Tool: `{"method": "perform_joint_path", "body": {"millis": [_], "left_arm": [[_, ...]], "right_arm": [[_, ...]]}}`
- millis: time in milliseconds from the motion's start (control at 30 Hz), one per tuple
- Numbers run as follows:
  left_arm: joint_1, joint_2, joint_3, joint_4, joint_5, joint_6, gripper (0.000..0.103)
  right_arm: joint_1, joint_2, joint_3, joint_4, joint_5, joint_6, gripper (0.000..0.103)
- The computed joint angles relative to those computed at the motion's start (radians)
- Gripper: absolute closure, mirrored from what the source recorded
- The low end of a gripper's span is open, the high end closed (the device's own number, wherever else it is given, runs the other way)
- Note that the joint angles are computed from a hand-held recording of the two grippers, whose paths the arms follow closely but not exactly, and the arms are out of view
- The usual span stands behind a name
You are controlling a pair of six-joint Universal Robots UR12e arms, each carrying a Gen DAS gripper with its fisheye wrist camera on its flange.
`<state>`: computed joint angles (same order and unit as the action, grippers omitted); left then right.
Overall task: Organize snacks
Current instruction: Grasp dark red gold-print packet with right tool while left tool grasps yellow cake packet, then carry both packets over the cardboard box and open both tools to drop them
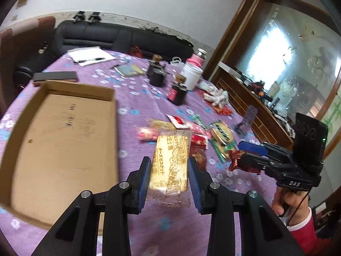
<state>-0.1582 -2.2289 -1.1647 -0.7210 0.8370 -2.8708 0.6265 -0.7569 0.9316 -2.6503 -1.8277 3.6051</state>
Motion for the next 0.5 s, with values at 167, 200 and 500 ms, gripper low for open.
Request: {"method": "perform_joint_path", "body": {"millis": [167, 200, 500], "left_arm": [[0.023, 0.006, -0.022, 0.085, 0.046, -0.076, 0.067], [0.028, 0.008, -0.027, 0.104, 0.06, -0.093, 0.067], [0.068, 0.006, -0.034, 0.181, 0.173, -0.162, 0.067]], "right_arm": [[0.006, 0.065, -0.115, 0.01, 0.025, -0.008, 0.061], [0.006, 0.082, -0.143, 0.015, 0.033, -0.008, 0.061], [0.008, 0.287, -0.511, 0.109, 0.138, -0.001, 0.061]]}}
